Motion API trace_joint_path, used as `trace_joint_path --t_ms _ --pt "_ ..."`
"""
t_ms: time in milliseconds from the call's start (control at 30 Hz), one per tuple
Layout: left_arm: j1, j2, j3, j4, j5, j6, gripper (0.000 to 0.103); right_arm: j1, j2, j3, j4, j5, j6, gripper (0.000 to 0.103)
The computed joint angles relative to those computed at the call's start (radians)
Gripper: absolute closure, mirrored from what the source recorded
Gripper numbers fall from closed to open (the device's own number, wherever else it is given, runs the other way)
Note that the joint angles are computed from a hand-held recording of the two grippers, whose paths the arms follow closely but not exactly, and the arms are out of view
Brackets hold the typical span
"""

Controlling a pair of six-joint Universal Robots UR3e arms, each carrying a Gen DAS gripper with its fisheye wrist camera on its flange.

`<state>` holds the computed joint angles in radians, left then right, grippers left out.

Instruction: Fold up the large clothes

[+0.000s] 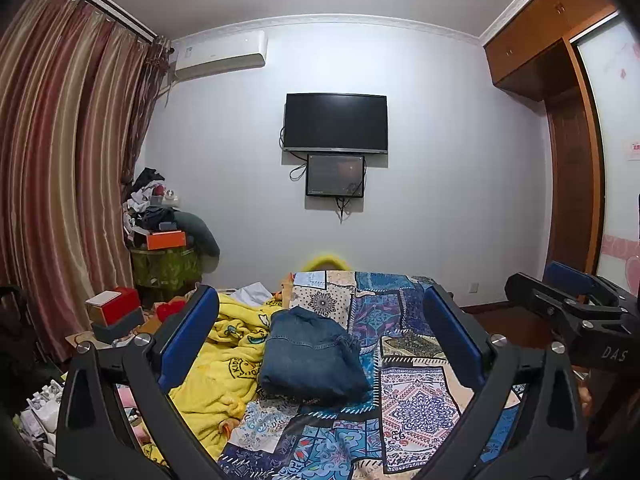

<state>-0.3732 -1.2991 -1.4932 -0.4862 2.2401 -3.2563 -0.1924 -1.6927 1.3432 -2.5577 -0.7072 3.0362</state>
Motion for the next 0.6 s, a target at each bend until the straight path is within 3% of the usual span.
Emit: trace_joint_path --t_ms 600 --pt "0.005 -0.005 -0.033 0.028 -0.003 0.001 0.001 -0.019 -0.022 -0.004 0.05 0.011 -0.016 0.0"
